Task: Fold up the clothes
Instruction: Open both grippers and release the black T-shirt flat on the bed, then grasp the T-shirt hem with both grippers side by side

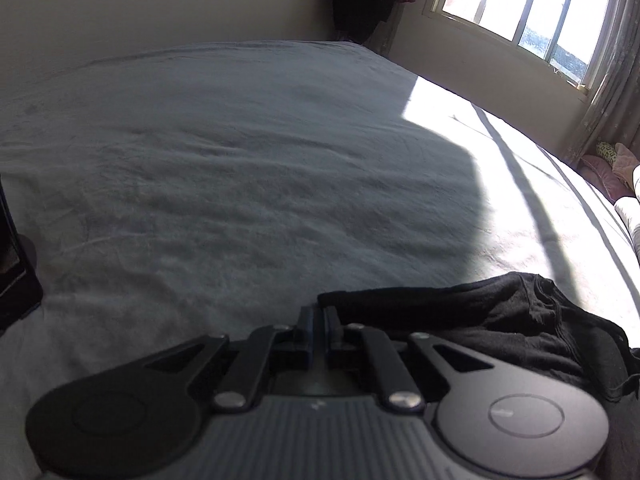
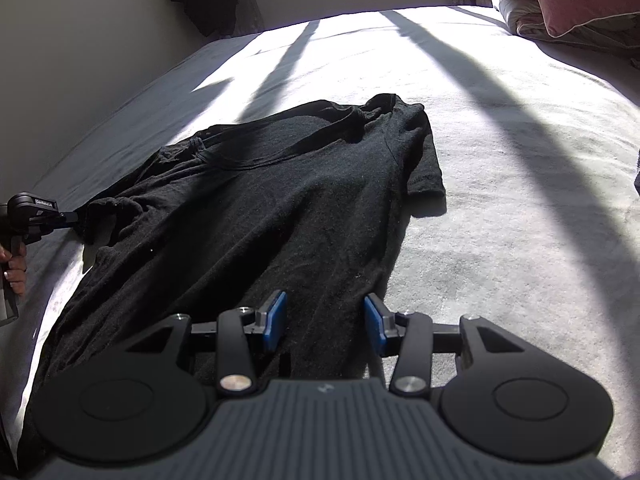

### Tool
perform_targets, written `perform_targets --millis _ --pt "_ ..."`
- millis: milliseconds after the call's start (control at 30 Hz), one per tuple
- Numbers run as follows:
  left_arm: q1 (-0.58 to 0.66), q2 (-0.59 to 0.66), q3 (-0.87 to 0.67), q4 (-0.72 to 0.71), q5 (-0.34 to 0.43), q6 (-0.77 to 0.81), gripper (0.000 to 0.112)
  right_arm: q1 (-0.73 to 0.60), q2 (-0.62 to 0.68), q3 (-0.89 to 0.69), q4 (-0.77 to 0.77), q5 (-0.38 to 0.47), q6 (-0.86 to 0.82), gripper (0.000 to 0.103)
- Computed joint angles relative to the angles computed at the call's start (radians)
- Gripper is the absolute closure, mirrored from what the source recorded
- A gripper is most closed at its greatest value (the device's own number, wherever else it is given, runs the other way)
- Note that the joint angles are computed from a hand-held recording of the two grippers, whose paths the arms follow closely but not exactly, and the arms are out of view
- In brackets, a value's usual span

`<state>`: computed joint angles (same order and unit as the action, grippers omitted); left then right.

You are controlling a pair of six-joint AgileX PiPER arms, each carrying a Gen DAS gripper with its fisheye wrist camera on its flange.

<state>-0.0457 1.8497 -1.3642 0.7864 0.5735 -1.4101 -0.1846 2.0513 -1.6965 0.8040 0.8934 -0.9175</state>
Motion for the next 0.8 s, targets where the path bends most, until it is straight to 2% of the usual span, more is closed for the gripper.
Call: perform_targets --millis 67,100,133,333,567,700,800 --pt "0.014 -0.01 -0.004 -0.052 0.012 0.037 0.094 -0.001 -0.007 0.004 0.006 0.001 -0.006 0.057" --pt "0.018 -0.024 0.007 -0.088 -0.012 0.069 0.082 -0.001 -0.01 0.006 0.009 0.002 -0.009 0.057" --pt "0.022 -0.038 0.018 -0.126 -0.034 0.104 0.075 -0.001 -0.011 0.007 0.01 0.005 -0.011 0.057" --pt "-0.014 -0.089 0.072 -0.299 -0.084 0.306 0.07 0.002 -0.02 0.011 0.003 0.022 0.005 0.057" --pt "-0.027 -0.148 0.166 -0.708 -0.161 0.739 0.069 -0.008 -0.03 0.018 -0.007 0.098 0.05 0.057" --pt "-0.042 -0.172 0.185 -0.902 -0.13 0.961 0.069 -0.024 -0.041 0.029 -0.024 0.158 0.066 0.057" --pt "-0.057 -0.194 0.189 -1.017 -0.067 1.074 0.069 -0.043 -0.058 0.049 -0.036 0.195 0.063 0.057"
